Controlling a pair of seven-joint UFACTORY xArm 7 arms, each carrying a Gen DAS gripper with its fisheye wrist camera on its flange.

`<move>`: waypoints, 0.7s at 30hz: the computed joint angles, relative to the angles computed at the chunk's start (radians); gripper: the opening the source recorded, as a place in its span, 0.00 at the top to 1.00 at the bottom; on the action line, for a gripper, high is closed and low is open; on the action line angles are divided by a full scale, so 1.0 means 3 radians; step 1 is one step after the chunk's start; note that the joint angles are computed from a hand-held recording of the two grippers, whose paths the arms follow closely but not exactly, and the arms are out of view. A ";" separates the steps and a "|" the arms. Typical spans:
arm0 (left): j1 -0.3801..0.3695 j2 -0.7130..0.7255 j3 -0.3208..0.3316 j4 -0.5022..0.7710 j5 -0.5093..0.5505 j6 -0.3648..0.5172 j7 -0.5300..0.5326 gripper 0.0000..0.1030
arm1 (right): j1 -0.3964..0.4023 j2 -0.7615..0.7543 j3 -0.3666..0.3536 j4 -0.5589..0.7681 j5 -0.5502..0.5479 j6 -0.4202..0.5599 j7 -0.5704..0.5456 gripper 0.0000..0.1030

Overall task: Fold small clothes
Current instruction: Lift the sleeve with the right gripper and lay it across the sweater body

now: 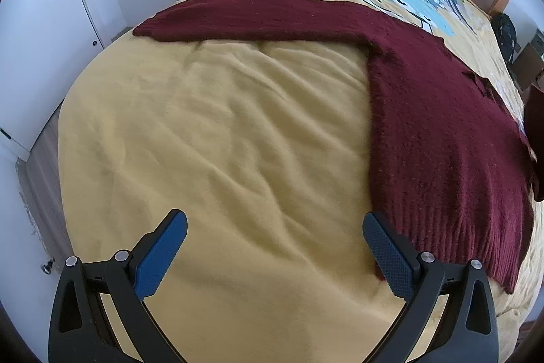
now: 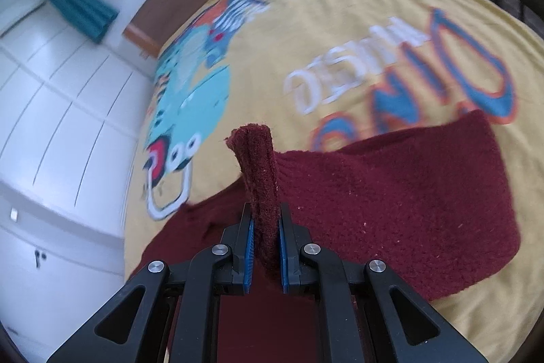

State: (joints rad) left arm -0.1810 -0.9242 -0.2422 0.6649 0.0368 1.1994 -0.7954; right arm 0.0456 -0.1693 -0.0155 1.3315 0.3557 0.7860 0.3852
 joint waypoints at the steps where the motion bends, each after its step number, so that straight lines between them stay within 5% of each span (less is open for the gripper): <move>1: 0.0002 -0.0025 0.0025 -0.0019 0.0001 -0.0003 0.0010 0.01 | 0.0039 0.0059 0.0062 0.0051 -0.0032 -0.0015 0.0053 0.88; 10: 0.0138 -0.0363 0.0207 -0.0229 0.0006 0.0037 0.0105 0.01 | 0.0429 0.0655 0.0408 0.0567 -0.0344 -0.0055 0.0382 0.88; 21: 0.0352 -0.0709 0.0313 -0.0414 -0.0014 0.0230 0.0184 0.01 | 0.0782 0.1139 0.0555 0.0958 -0.0488 -0.0186 0.0505 0.86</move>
